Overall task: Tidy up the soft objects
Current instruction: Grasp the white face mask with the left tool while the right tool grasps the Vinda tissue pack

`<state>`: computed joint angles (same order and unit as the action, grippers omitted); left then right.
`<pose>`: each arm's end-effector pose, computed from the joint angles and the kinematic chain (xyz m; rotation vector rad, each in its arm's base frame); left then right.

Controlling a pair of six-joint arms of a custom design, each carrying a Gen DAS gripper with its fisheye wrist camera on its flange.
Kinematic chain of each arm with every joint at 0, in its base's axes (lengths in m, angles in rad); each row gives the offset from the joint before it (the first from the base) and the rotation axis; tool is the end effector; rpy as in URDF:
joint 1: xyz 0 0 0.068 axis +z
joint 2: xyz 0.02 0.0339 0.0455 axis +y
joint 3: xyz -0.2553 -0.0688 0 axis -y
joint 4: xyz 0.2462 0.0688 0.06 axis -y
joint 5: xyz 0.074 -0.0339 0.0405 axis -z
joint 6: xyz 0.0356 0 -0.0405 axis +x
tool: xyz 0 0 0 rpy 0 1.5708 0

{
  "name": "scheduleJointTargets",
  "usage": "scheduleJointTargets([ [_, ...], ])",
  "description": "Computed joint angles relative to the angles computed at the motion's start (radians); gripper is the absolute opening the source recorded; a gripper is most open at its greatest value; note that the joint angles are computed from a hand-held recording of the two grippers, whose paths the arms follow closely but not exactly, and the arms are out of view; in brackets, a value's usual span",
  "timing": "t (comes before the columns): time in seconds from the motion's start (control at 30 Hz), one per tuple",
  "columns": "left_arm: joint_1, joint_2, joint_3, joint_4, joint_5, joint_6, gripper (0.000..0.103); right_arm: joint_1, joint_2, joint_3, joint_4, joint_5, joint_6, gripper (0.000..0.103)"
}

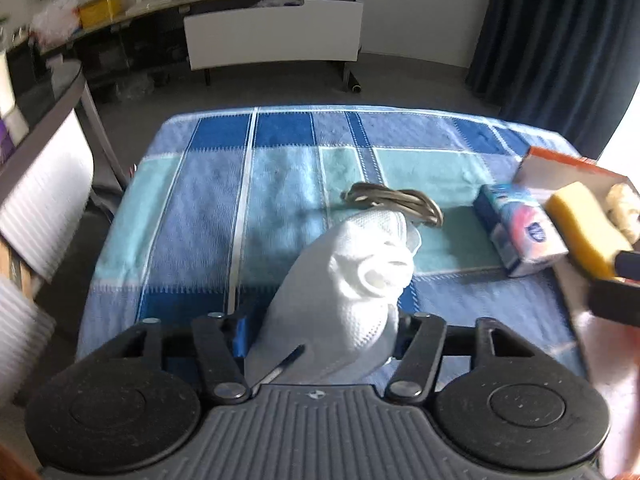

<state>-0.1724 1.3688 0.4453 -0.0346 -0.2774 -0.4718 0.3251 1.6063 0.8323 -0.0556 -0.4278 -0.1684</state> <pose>0.2257 -0.0294 0.1148 -0.4773 2.4318 0.0799 0.2975 0.1159 0.1610 -0.7741 2.2530 0.5863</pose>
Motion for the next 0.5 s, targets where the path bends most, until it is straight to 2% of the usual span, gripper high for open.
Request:
scheduleJointTargets([
  [0.17,-0.063,-0.186,-0.086,-0.093,0.018,-0.103,0.054,0.016,0.075,0.056,0.015,0.007,0.042,0.083],
  [0.37,-0.183,-0.361,-0.145,-0.208,-0.067,-0.290,0.053,0.070,0.183,0.150,0.023,0.097,0.070,0.086],
  [0.5,-0.222,-0.390,-0.155,-0.244,-0.114,-0.376,0.053,0.113,0.269,0.236,-0.004,0.177,0.069,0.086],
])
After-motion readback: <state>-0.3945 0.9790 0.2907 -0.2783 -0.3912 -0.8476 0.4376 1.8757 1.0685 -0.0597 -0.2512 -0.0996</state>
